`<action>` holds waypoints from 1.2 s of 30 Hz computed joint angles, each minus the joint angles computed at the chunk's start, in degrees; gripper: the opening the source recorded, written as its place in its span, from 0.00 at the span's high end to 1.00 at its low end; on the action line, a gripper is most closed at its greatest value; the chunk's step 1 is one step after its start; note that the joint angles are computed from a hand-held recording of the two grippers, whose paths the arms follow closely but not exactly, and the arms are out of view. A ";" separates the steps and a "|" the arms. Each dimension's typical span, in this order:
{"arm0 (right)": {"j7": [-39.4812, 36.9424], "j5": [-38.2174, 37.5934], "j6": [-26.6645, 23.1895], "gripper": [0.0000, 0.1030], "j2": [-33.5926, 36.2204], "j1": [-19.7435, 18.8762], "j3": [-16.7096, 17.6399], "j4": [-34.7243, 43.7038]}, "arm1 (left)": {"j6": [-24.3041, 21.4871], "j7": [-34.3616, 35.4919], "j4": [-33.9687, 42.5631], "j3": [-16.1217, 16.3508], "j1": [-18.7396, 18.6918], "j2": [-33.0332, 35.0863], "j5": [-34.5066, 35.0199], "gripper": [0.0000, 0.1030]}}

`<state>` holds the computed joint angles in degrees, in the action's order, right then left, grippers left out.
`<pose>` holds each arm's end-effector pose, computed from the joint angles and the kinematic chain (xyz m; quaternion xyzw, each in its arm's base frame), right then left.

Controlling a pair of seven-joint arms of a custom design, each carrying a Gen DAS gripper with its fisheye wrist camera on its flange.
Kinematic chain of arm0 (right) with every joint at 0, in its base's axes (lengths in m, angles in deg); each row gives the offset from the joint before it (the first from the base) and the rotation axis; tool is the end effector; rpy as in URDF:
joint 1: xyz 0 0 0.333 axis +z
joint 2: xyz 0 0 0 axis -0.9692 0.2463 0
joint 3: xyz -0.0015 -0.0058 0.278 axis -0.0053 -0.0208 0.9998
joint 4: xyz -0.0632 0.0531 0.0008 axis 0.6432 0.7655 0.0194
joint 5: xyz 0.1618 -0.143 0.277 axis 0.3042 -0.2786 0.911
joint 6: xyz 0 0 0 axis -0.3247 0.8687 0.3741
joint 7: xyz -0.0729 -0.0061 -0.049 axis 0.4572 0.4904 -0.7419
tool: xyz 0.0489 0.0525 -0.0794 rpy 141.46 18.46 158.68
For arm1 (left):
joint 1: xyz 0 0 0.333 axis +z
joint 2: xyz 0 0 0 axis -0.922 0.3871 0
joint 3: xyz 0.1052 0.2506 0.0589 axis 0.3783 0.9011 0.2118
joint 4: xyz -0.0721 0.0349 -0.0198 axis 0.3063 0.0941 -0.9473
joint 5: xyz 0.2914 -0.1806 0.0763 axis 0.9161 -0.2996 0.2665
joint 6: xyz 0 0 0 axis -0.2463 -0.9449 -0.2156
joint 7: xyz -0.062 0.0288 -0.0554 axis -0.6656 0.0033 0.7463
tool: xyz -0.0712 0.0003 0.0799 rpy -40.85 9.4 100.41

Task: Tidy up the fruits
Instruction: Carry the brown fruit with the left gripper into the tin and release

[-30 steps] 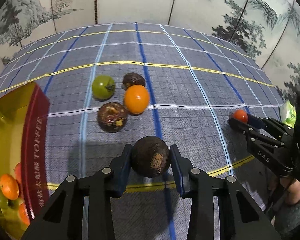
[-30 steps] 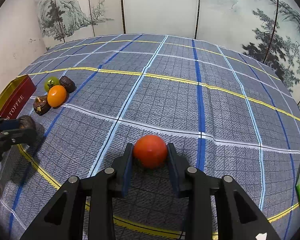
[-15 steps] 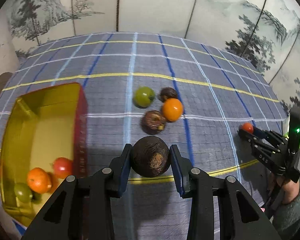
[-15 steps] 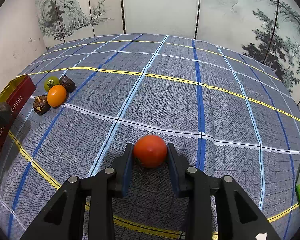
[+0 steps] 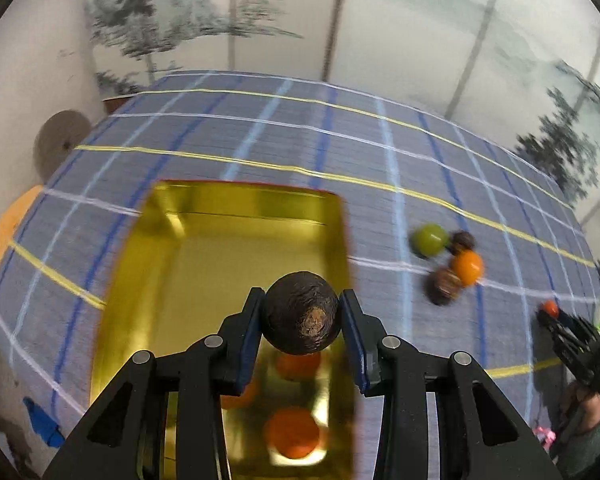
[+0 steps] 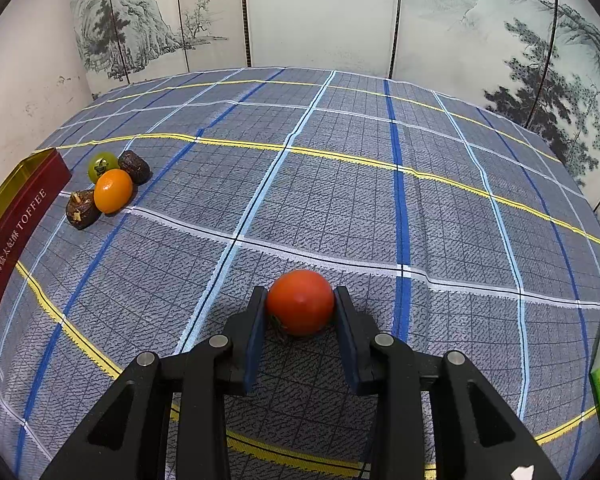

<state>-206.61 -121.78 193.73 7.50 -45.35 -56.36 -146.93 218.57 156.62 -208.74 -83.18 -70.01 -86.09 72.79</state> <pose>0.4171 0.3423 0.3659 -0.6195 0.7019 -0.2641 0.2320 0.5074 -0.0858 0.4933 -0.6179 0.7234 -0.2686 0.1509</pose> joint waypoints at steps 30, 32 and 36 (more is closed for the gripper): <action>-0.04 0.09 -0.35 0.70 0.17 0.25 0.01 0.23 | -6.51 -5.76 7.07 1.86 3.48 10.88 7.23 0.62; -0.07 0.10 -0.35 0.70 0.14 0.26 0.00 0.21 | -6.31 -5.65 6.90 1.84 3.46 10.81 7.34 0.62; -0.08 0.12 -0.37 0.70 0.14 0.26 0.01 0.23 | -6.39 -5.61 6.90 1.81 3.45 10.81 7.13 0.62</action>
<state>-206.69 -121.66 193.36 7.65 -45.09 -56.35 -146.69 212.18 151.01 -201.83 -81.37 -66.57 -75.28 79.92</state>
